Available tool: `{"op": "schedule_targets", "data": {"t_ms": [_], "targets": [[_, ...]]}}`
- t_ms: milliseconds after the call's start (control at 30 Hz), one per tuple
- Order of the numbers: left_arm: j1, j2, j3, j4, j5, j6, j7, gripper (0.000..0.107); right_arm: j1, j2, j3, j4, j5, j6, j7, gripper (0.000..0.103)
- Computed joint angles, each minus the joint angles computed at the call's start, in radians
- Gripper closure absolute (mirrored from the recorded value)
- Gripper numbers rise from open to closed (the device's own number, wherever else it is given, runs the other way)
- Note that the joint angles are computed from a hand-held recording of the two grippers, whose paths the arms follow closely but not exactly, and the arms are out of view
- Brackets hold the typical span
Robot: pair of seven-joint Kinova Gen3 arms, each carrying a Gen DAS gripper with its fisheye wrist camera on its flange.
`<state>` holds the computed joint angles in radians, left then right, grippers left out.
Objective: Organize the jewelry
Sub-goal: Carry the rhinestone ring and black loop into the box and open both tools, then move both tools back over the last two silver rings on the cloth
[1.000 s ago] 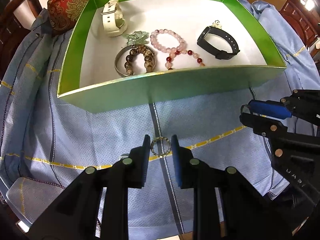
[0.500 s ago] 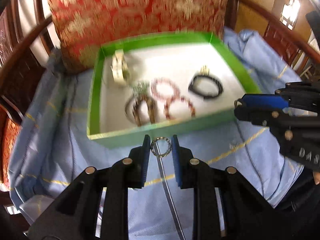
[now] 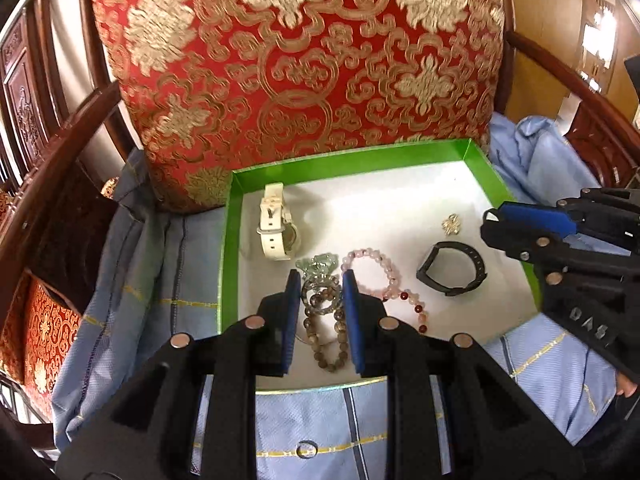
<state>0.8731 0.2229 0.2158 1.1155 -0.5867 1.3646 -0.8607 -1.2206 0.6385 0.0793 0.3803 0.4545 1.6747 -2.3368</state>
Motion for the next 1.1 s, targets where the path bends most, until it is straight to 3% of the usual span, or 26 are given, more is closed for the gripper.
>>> {"op": "schedule_targets", "data": {"t_ms": [133, 300, 367, 433, 533, 700, 800, 967, 1100], "targets": [[-0.023, 0.036, -0.01, -0.021, 0.046, 0.019, -0.028, 0.086, 0.033, 0.074, -0.008, -0.105, -0.05, 0.08, 0.04, 0.084], [-0.038, 0.06, -0.029, -0.021, 0.09, 0.038, -0.046, 0.086, 0.049, 0.086, -0.009, -0.093, -0.104, 0.093, 0.036, 0.084], [-0.036, 0.06, -0.032, -0.021, 0.093, 0.041, -0.045, 0.083, 0.046, 0.098, -0.002, -0.117, -0.108, 0.119, 0.04, 0.079], [-0.043, 0.049, -0.033, -0.012, 0.107, 0.031, -0.046, 0.074, 0.048, 0.072, -0.006, -0.076, -0.122, 0.095, 0.01, 0.07], [-0.045, 0.031, -0.029, -0.002, 0.108, 0.025, -0.041, 0.066, 0.046, -0.006, -0.026, 0.038, -0.13, 0.015, -0.05, 0.068], [-0.051, -0.032, 0.001, 0.044, 0.124, 0.015, -0.041, 0.058, 0.03, -0.121, -0.083, 0.195, -0.12, -0.09, -0.099, 0.058], [-0.044, -0.078, 0.014, 0.076, 0.154, 0.022, -0.043, 0.054, 0.039, -0.159, -0.147, 0.255, -0.165, -0.105, -0.116, 0.054], [-0.15, -0.087, 0.07, 0.111, 0.33, 0.111, -0.04, 0.049, 0.029, -0.075, -0.161, 0.162, -0.215, 0.057, -0.102, 0.054], [-0.154, -0.069, 0.047, 0.13, 0.342, 0.155, -0.026, 0.054, 0.059, -0.038, -0.159, 0.144, -0.269, 0.118, -0.139, 0.054]]}}
